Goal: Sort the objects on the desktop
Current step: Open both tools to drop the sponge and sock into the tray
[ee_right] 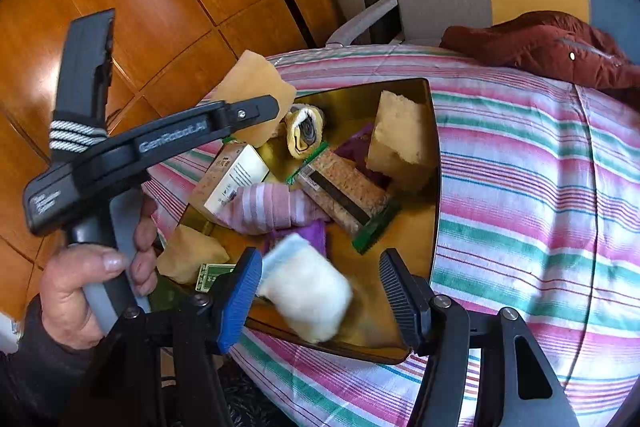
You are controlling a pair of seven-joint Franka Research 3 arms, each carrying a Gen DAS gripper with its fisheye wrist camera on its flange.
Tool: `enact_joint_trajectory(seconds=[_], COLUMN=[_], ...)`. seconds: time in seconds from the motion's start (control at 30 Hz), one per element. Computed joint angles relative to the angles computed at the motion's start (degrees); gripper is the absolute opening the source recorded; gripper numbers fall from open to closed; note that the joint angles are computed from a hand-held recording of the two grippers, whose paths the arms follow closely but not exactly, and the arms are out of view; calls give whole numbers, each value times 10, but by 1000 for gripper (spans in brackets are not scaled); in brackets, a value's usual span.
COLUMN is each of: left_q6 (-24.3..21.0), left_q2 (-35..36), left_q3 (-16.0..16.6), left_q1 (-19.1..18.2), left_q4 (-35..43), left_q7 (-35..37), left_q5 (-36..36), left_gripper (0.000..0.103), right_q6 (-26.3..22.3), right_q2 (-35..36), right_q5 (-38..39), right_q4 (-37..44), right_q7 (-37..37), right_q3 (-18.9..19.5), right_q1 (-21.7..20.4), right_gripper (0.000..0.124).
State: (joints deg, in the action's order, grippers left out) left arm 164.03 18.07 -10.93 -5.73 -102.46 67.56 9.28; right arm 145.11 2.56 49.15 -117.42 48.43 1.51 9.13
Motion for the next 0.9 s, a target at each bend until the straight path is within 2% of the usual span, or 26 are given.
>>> enact_joint_trajectory(seconds=[0.07,0.17,0.4,0.63,0.9], left_q6=[-13,-32,5,32,35], left_q2=[6,8,-39,-81,-103], left_q3=[-1,19,40,24,16], left_q1=[-1,-19,-36,-25,-29], left_q4=[8,15,-37,-81,-106], left_q7=[5,-23,-92,-95,-90], left_q5=[3,34,100,112,116], left_gripper=[55,57,57,57,57], right_q6=[0,3,6,13,28], right_q2=[0,-1,-5,-14,-26], right_q5=[0,-2,4,9,16], right_q4=[-2,-6,-17,-32,-49], right_q7=[2,6,10,15,15], right_q3=[0,1,0,-2,-5], right_q1=[0,1,2,2,4], right_gripper=[63,63,66,69,71])
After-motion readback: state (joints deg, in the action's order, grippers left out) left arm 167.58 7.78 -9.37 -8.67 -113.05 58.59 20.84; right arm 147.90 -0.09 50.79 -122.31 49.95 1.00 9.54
